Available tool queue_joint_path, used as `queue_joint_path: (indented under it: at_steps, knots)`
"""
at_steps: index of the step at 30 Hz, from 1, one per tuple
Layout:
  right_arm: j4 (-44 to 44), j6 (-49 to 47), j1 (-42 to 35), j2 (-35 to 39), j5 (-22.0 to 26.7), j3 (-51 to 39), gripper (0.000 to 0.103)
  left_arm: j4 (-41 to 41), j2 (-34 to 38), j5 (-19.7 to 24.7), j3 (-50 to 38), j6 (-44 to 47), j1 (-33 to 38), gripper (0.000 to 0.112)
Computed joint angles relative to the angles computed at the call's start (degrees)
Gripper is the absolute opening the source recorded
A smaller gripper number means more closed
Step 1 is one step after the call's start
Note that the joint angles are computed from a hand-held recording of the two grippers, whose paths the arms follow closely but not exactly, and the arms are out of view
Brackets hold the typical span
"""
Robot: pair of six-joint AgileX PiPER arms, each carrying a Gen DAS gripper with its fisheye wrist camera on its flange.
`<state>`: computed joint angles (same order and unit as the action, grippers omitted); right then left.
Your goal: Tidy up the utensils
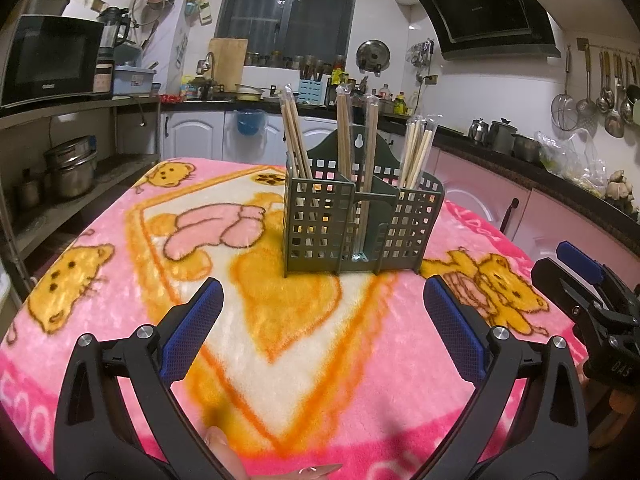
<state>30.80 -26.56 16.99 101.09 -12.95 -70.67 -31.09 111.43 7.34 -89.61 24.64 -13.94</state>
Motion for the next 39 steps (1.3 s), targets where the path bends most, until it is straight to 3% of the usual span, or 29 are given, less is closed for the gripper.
queue_joint_path:
  at_steps: [39]
  knots:
    - [1.01,-1.08,0.18,-0.14,-0.17,0.14,0.097,-1.22,-0.08,0.29,-0.04,1.21,0.15,0.092]
